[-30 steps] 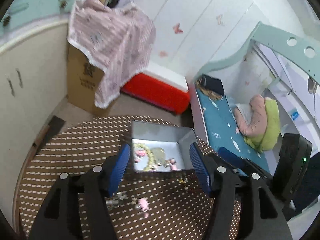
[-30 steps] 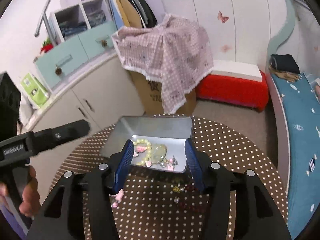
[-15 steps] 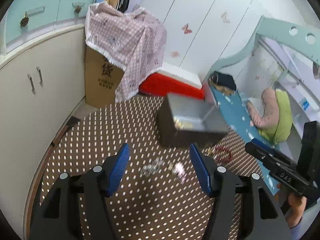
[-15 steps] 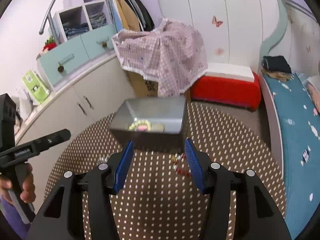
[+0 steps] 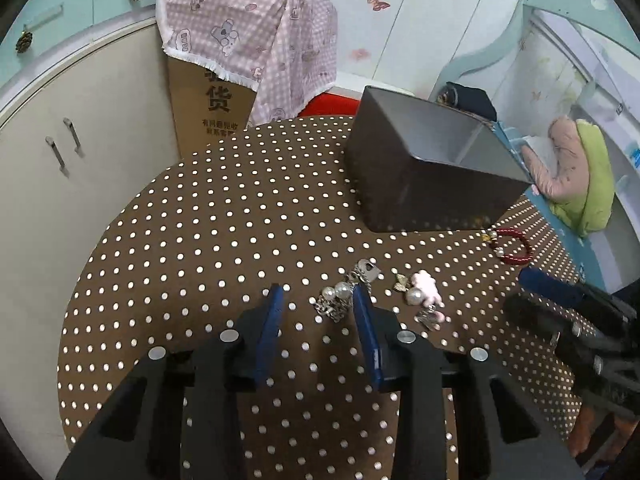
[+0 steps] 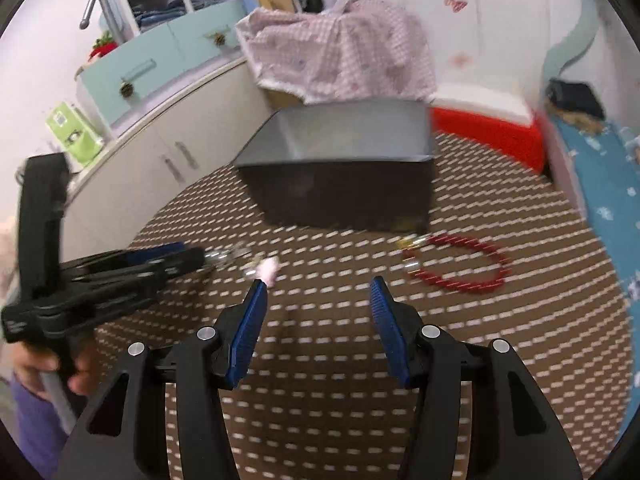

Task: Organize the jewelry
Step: 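Withdraw both grippers toward the silver pearl brooch and white bunny charm, then grasp the silver pearl brooch with the left gripper while the right gripper grasps the pink charm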

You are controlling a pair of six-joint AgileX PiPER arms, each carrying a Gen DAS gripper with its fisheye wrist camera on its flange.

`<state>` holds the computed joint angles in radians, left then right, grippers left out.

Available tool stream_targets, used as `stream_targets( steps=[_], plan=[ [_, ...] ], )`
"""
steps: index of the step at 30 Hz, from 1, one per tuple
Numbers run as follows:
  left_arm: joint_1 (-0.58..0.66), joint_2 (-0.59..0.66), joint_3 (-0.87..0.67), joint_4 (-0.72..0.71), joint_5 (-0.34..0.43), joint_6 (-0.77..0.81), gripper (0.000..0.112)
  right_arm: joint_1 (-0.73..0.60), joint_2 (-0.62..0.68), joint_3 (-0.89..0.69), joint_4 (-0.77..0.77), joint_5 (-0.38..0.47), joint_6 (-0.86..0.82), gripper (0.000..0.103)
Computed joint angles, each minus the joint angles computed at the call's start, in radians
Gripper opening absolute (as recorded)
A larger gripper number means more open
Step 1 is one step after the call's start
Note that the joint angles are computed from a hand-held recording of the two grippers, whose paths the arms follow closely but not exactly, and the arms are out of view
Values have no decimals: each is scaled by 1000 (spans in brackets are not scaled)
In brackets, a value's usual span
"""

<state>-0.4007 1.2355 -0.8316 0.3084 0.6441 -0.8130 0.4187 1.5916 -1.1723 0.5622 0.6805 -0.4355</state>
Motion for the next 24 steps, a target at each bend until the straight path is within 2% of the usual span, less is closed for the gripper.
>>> stream_targets(
  steps=[2, 6, 8, 9, 10, 12, 15, 16, 17, 18, 20, 24],
  plan=[
    [17, 9, -2, -46, -26, 59, 33, 45, 19, -2, -38, -27, 37, 52],
    [8, 47, -28, -6, -20, 55, 33, 111, 53, -21, -115, -57, 112, 52],
    [12, 58, -38, -4, -17, 68, 24, 133, 61, -25, -143, -73, 144, 52],
    [27, 54, -35, -37, -34, 109, 12, 145, 66, -29, -169, -79, 166, 52],
    [41, 46, -27, -76, -50, 149, 7, 162, 72, -37, -219, -84, 210, 52],
    [37, 41, -19, -58, -59, 136, 0, 182, 76, -31, -262, -103, 243, 52],
    [29, 27, -4, -46, -67, 128, 0, 199, 78, -24, -314, -129, 282, 52],
    [28, 18, 6, -48, -71, 131, 0, 199, 80, -26, -312, -131, 278, 44],
    [26, 13, 11, -43, -73, 123, 0, 200, 84, -32, -315, -126, 273, 30],
    [24, 9, 16, -42, -75, 120, 0, 204, 85, -35, -332, -124, 279, 28],
    [21, 3, 19, -50, -78, 125, 0, 196, 84, -38, -324, -115, 260, 13],
    [0, -31, 21, -52, -67, 114, 0, 158, 53, -8, -253, -118, 184, 12]
  ],
)
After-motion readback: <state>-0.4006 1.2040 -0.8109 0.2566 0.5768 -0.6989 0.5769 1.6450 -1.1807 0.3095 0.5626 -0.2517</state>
